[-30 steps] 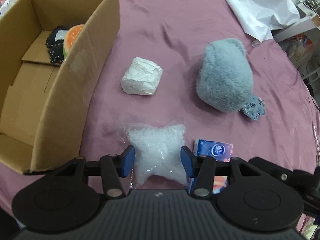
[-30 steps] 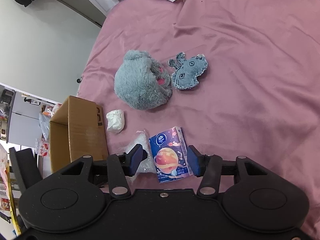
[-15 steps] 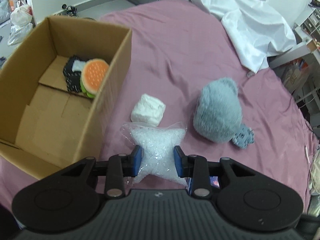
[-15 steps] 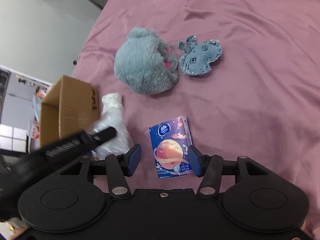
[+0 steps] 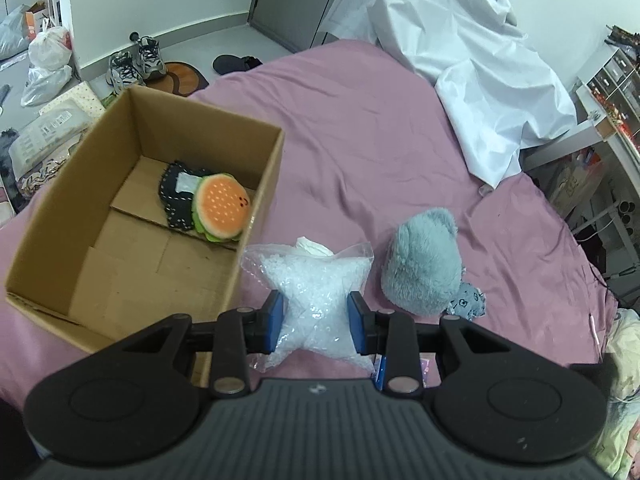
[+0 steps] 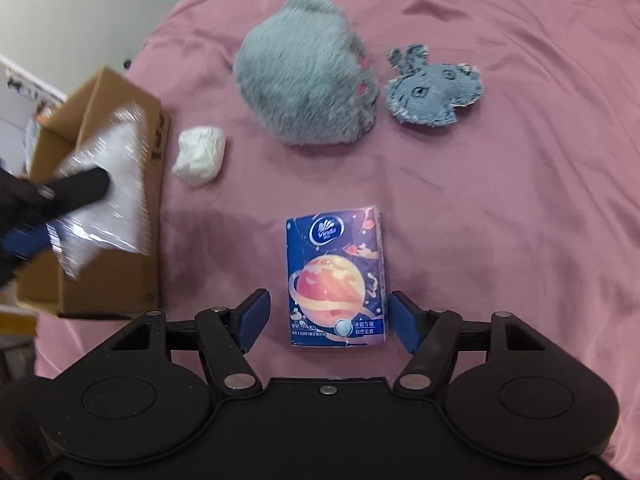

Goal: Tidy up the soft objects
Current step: 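Grasp the clear bead bag with the left tool while the right tool approaches the tissue pack, then grasp the blue Vinda tissue pack with the right tool and lift, then carry both items to the box and open the left tool over it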

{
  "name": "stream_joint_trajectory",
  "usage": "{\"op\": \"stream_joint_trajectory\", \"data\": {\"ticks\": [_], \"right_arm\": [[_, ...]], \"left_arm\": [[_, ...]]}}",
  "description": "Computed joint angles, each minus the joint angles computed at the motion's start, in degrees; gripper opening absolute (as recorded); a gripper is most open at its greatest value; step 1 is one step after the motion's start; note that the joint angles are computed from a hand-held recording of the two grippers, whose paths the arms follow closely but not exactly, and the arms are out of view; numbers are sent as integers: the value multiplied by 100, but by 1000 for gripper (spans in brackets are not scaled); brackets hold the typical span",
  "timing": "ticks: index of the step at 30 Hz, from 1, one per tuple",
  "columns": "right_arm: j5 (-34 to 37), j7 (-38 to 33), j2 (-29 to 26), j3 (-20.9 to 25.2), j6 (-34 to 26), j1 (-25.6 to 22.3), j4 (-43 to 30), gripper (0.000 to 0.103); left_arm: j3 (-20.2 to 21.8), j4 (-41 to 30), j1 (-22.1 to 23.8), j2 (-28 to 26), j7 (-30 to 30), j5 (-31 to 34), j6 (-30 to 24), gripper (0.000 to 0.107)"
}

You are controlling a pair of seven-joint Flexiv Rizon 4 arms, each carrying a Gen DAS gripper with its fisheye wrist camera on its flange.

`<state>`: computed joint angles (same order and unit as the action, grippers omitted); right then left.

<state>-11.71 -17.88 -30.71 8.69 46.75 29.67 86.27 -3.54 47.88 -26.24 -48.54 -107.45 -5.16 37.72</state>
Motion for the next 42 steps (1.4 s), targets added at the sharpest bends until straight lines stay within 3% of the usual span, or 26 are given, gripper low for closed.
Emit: {"op": "stream_joint_trajectory", "data": {"ticks": [2, 4, 24, 42], "right_arm": [[-62, -97, -93, -2, -278, 42, -172, 51], [-159, -66, -109, -56, -325, 104, -215, 50], [-1830, 1552, 562, -497, 487, 372, 579, 50], [-3098, 2585, 849, -623, 875, 249, 801, 50]], "left_arm": [[-18, 137, 40, 103, 35, -18, 72, 33], [-23, 279, 78, 217, 67, -23, 148, 33], [39, 1119, 432, 949, 198, 28, 678, 33], [155, 1074, 593, 1008, 130, 158, 744, 33]]}}
